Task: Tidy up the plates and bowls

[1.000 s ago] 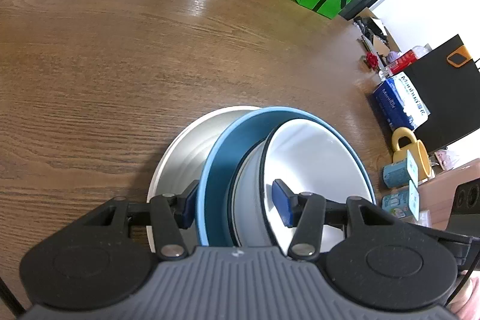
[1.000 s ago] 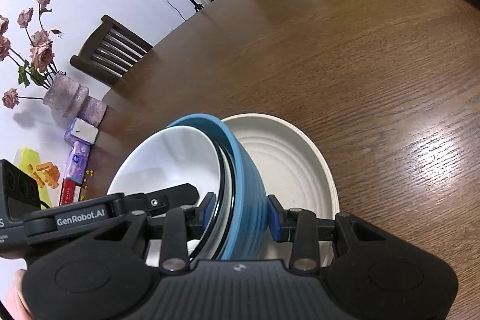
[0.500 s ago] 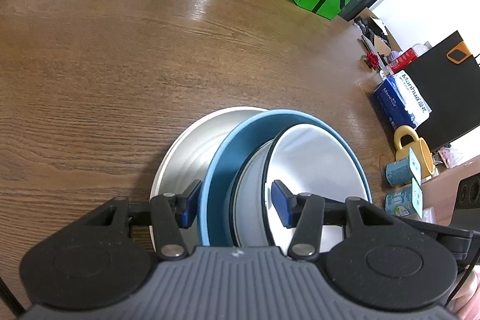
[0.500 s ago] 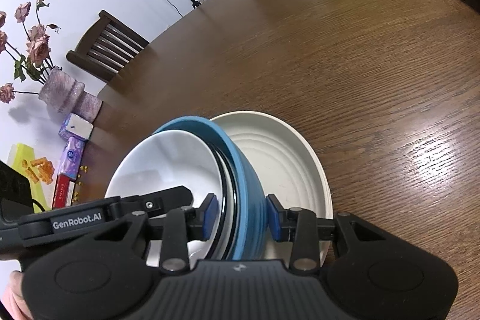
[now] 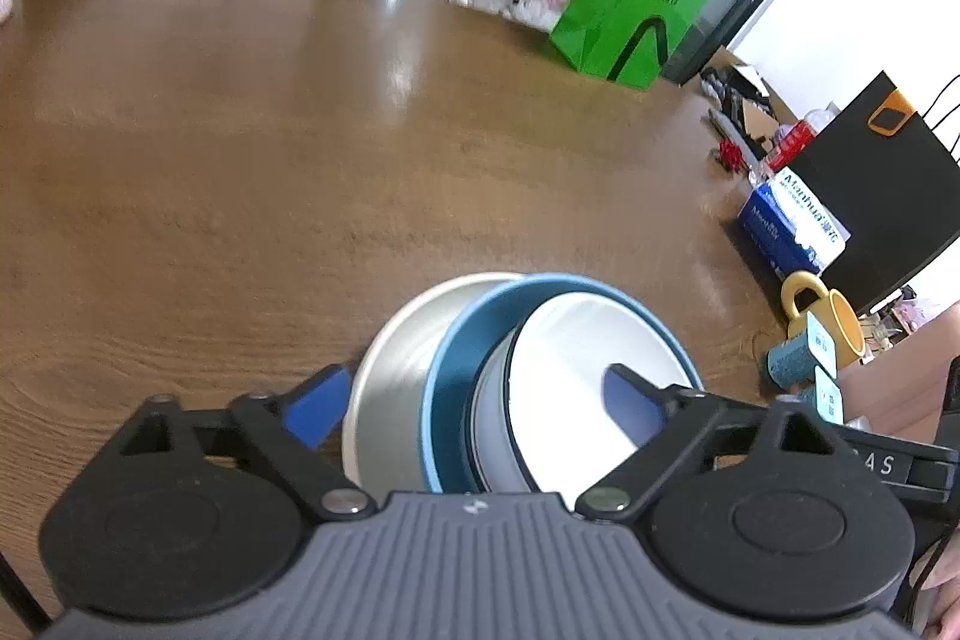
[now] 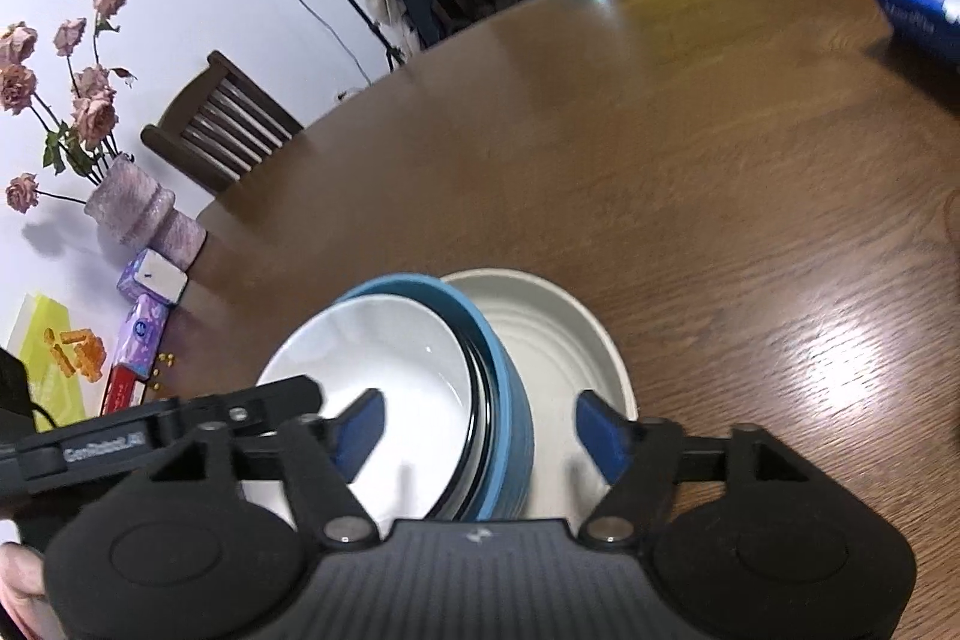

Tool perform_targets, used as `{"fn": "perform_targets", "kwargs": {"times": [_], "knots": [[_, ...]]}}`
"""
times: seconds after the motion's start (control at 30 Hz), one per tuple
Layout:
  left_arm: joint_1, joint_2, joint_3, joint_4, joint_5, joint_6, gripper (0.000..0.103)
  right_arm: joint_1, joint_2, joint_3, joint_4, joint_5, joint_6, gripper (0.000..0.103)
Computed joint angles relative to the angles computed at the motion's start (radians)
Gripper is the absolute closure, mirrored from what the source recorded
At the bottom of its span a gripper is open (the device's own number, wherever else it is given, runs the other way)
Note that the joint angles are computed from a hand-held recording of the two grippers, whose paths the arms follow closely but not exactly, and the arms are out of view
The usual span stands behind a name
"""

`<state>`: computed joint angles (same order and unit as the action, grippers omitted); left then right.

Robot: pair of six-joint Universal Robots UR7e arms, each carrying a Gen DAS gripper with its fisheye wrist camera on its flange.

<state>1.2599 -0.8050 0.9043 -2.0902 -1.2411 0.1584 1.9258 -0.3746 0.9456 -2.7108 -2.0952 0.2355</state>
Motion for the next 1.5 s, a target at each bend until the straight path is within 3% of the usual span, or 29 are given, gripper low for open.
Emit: {"fn": "perform_targets", "kwargs": {"times": [0.17, 0.23, 0.5, 0.87, 1.5], "knots": [[-0.015, -0.058, 0.102, -0.16, 0.024, 0.058, 0.0, 0.024, -0.001, 0.031, -0.113, -0.063, -0.086, 0.011], [-0.021, -0.079, 0.142, -0.218, 0.035, 0.078, 0.0, 0.036, 0.005, 0.032, -0.148, -0.092, -0.129, 0.0], [-0.033, -0.167, 0.318, -0.471, 0.075, 0.237, 0.0, 0.086, 0.025, 0.059, -0.285, -0.211, -0.229, 0.0], [-0.022, -0.313, 0.509, -0.629, 0.054, 0.34, 0.0, 0.169, 0.114, 0.025, -0.466, -0.341, -0.375, 0.0], [-0.011, -0.614, 0.801, -0.668, 0.057, 0.405, 0.0, 0.327, 0.132, 0.171, -0.579, -0.436, -0.32, 0.0]]}}
